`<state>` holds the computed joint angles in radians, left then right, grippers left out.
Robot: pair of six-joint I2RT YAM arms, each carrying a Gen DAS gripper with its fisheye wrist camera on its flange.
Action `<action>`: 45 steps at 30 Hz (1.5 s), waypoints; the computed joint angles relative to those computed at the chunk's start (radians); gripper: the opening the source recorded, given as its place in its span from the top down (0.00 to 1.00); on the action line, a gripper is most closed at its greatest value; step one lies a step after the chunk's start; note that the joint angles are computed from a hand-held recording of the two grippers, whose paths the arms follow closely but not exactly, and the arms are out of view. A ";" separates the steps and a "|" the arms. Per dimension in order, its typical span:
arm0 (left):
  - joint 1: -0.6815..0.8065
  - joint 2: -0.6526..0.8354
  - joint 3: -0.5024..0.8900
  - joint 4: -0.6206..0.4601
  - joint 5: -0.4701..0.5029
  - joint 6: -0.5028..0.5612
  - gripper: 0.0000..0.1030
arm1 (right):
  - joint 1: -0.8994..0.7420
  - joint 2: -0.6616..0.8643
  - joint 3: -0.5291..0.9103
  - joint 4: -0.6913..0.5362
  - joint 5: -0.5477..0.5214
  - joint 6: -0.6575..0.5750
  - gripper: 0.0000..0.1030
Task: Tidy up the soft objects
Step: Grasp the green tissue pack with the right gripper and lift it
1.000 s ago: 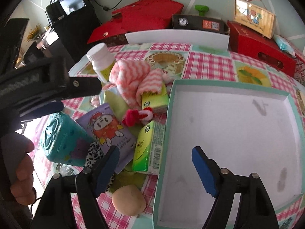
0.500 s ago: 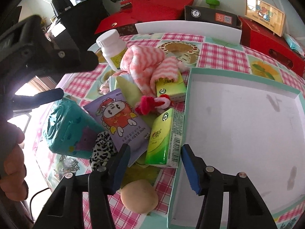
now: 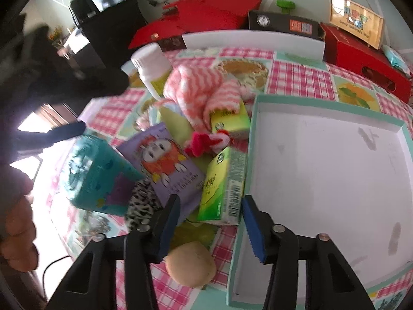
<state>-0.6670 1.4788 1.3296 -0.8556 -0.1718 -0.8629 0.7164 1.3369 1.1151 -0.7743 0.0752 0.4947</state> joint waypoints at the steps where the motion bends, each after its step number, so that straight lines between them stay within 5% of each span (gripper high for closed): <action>1: 0.001 -0.001 -0.001 0.000 0.001 0.002 0.00 | 0.004 -0.007 0.000 0.001 0.001 -0.004 0.53; 23: -0.003 -0.002 -0.003 0.003 0.004 0.010 0.00 | 0.045 0.042 0.038 -0.054 0.098 -0.017 0.53; 38: -0.013 0.007 0.007 0.003 0.002 0.020 0.00 | -0.026 0.005 -0.045 0.092 -0.101 0.019 0.58; 41: -0.013 0.010 0.009 0.002 0.002 0.022 0.00 | -0.005 0.034 -0.019 0.046 -0.027 0.028 0.58; 45: -0.017 0.014 0.013 0.002 0.001 0.026 0.00 | -0.029 0.018 -0.050 0.097 -0.100 0.035 0.63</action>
